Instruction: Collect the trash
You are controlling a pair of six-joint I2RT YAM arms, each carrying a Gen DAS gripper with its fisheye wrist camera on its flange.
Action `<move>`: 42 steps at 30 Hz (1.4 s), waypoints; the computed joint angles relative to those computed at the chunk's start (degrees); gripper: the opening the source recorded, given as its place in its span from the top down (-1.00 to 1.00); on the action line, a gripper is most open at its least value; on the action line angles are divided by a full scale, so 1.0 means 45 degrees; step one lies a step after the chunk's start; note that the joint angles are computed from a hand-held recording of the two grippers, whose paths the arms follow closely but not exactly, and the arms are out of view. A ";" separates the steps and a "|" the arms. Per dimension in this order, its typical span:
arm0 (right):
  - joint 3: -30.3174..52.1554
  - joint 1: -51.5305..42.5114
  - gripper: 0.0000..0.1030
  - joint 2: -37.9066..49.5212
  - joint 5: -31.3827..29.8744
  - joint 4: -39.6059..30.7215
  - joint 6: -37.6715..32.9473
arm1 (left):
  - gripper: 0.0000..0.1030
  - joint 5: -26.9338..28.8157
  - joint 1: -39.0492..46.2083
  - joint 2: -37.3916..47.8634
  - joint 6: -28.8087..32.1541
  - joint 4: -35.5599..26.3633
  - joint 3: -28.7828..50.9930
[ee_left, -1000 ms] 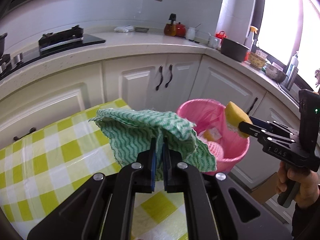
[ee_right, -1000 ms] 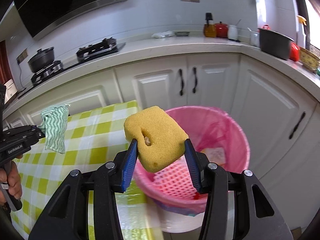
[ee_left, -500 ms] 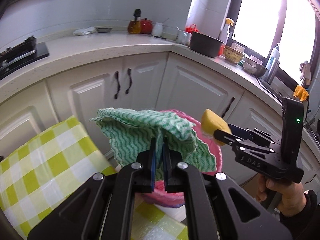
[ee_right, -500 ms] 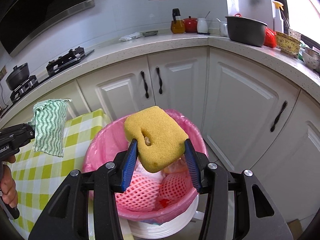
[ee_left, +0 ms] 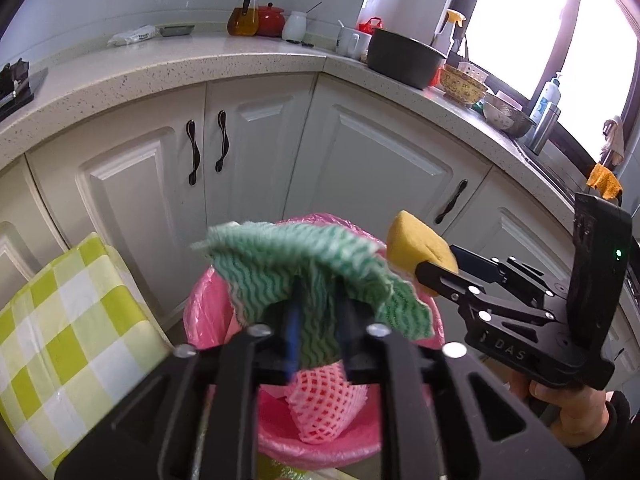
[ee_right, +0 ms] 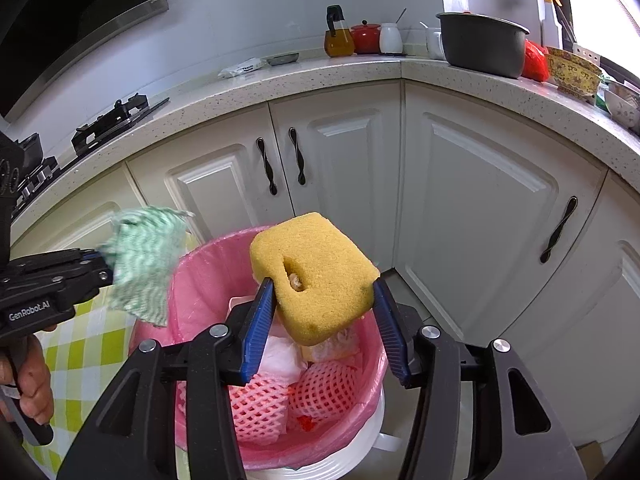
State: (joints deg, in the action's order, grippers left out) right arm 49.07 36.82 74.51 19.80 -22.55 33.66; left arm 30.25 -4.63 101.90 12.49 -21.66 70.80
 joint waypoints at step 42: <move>0.1627 0.9869 -0.65 -0.0655 0.6614 -0.7965 0.9798 | -0.90 0.1929 0.5020 -0.9305 0.3727 -0.0848 -0.7828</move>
State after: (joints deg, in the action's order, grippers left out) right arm 56.39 81.23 71.56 49.56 -58.39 77.75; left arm 38.93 17.96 60.02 29.26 -25.48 35.57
